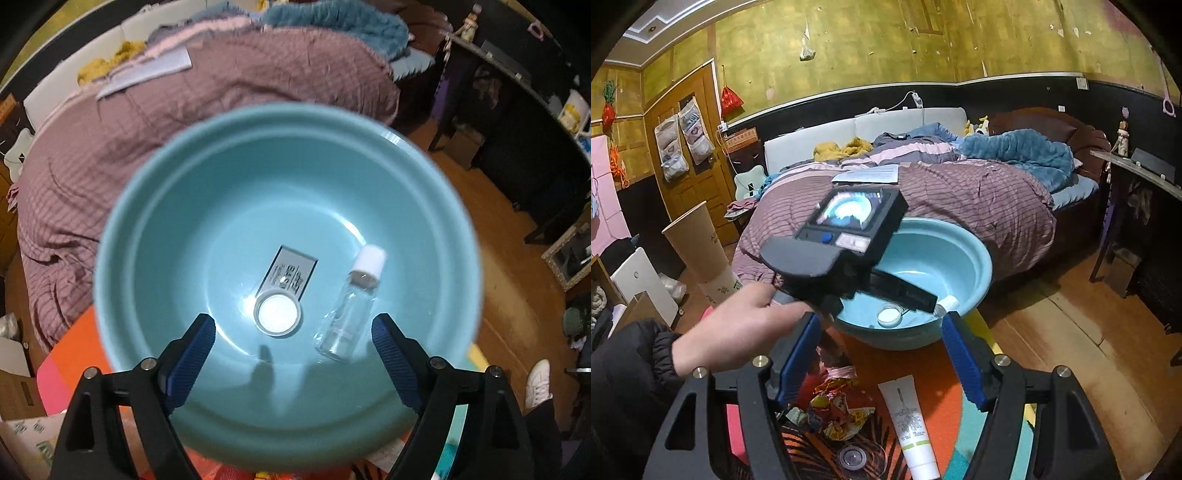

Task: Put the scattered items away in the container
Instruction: 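Lower the clear jar into the basin and open the left gripper, then move both grippers back over the cluttered table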

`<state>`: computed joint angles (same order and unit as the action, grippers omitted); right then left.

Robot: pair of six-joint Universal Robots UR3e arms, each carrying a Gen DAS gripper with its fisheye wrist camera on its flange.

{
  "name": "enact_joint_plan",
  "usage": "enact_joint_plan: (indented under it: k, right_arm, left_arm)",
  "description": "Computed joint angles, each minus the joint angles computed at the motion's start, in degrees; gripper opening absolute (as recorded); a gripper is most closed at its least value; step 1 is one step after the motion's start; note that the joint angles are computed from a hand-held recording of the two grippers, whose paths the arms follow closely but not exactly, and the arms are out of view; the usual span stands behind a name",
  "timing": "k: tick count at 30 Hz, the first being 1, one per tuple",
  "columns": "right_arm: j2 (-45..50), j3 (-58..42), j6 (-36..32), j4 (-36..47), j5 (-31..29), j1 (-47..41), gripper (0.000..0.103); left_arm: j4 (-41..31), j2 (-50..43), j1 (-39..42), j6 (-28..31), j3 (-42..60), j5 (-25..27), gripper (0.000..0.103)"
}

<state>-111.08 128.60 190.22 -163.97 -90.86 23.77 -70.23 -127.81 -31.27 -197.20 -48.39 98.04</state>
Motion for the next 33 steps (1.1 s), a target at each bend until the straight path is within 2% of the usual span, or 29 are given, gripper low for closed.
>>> enact_joint_plan:
  k: [7, 9, 11, 15, 22, 25, 30, 33]
  right_arm:
    - [-6.82, 0.77, 1.42, 3.28, -4.75, 5.55, 0.074]
    - [-8.59, 0.53, 2.05, 4.48, -6.95, 8.05, 0.081]
    - [-8.78, -0.07, 3.45, 4.71, -12.12, 13.1, 0.085]
    - [-10.02, -0.97, 6.18, 7.28, -19.03, 20.88, 0.085]
    - [-9.19, -1.53, 10.57, 11.24, -27.67, 32.77, 0.09]
    - [-8.22, -0.68, 11.16, 11.96, -27.83, 33.95, 0.09]
    - [-6.41, 3.97, 10.84, 7.24, -22.39, 30.95, 0.09]
    - [-3.69, 7.36, 11.4, 2.95, -19.32, 29.24, 0.09]
  left_arm:
    - [10.21, 11.78, -3.38, 0.68, -10.39, 7.02, 0.09]
    - [13.68, 14.08, -3.91, 1.16, -13.2, 7.84, 0.09]
    - [20.53, 17.57, -4.46, 1.77, -20.19, 9.14, 0.09]
    - [30.46, 25.02, -6.97, 2.14, -32.73, 13.47, 0.09]
    - [36.65, 42.03, -9.63, -0.2, -54.89, 15.6, 0.09]
    - [37.0, 48.33, -9.1, -1.14, -63.72, 14.74, 0.09]
    - [41.88, 55.97, -9.01, -4.08, -78.52, 15.52, 0.09]
    - [45.1, 59.22, -7.1, -4.45, -86.42, 11.73, 0.09]
